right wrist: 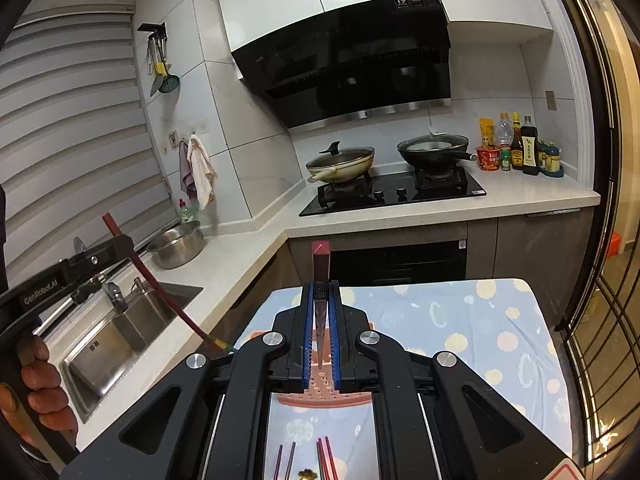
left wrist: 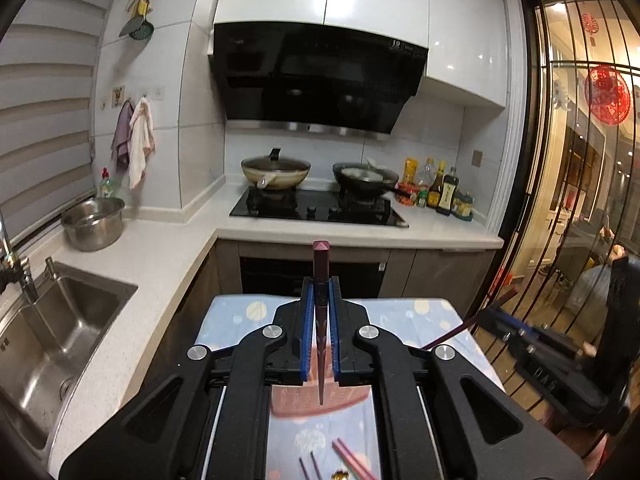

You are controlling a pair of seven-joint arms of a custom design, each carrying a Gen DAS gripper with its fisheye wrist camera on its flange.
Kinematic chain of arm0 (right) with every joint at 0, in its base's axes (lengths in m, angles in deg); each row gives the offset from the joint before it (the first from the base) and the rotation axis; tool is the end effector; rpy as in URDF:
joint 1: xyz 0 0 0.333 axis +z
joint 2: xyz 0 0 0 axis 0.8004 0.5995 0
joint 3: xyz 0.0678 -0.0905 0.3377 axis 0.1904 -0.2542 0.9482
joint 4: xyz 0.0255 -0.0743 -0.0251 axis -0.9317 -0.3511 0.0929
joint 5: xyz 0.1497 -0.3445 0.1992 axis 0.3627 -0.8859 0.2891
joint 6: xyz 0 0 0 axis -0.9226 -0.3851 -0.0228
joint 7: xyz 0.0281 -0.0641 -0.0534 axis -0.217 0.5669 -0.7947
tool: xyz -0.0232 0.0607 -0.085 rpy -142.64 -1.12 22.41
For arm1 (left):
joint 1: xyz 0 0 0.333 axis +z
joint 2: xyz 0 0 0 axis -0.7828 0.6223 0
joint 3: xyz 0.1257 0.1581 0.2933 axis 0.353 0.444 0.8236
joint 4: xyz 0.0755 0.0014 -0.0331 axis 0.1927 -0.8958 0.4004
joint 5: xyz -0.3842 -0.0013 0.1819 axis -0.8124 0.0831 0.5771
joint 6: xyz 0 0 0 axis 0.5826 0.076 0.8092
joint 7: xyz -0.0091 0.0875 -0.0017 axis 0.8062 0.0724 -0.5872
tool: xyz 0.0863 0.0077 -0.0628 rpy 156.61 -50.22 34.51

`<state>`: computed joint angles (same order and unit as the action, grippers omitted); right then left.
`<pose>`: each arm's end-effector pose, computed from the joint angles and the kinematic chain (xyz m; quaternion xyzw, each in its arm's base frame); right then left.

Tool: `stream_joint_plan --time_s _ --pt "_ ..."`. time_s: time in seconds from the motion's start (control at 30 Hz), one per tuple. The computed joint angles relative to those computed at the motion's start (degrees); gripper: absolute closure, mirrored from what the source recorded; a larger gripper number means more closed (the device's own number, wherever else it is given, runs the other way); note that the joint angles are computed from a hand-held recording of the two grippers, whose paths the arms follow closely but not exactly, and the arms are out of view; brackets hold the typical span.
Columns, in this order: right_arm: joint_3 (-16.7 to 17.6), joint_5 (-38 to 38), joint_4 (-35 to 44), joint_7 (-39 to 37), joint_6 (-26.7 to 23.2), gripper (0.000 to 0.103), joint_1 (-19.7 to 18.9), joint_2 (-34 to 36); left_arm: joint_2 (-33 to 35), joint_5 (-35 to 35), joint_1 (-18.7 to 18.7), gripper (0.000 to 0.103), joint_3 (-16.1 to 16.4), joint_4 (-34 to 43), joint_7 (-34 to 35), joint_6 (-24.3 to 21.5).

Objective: Organize utensils
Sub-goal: 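Lift and carry both dark red chopsticks over the pink holder, then open both tools to drop the dark red chopsticks into the holder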

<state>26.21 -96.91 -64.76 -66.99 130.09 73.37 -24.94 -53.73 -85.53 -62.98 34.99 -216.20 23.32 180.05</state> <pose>0.4677 0.3355 0.5518 -0.5755 0.6018 -0.2779 0.4790 0.4668 -0.1610 0.5977 -0.5275 0.6363 -0.4687 0.3117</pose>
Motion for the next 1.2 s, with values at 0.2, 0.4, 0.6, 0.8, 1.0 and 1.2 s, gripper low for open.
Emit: stream_joint_plan --time_s 0.2,0.4,0.6,0.8,1.0,1.2 --pt "-0.93 1.52 5.27 -2.2 0.62 0.096 0.31 5.27 6.59 0.29 3.17 0.096 -3.39 5.85 0.74 2.26" --pt "-2.77 9.31 7.7 -8.84 1.93 0.096 1.46 10.52 11.34 -0.02 11.32 0.096 -11.06 8.4 -0.19 -0.12" --pt "-4.76 17.91 8.32 -16.02 3.3 0.096 2.9 14.0 13.55 7.66 25.15 0.096 -23.06 8.65 -7.76 -2.01" --pt "-6.67 18.46 7.37 -14.71 2.09 0.086 4.85 14.03 12.9 19.35 42.89 0.093 -38.16 8.08 -19.27 -3.41" --pt "-6.02 12.15 5.4 -7.85 -0.42 0.063 4.81 11.59 8.41 24.45 54.4 0.058 -47.89 6.24 -26.93 -2.83" --pt "-4.3 9.82 2.85 -5.26 -0.56 0.06 3.65 8.96 5.66 23.56 51.37 0.05 -44.81 3.94 -27.06 -3.12"
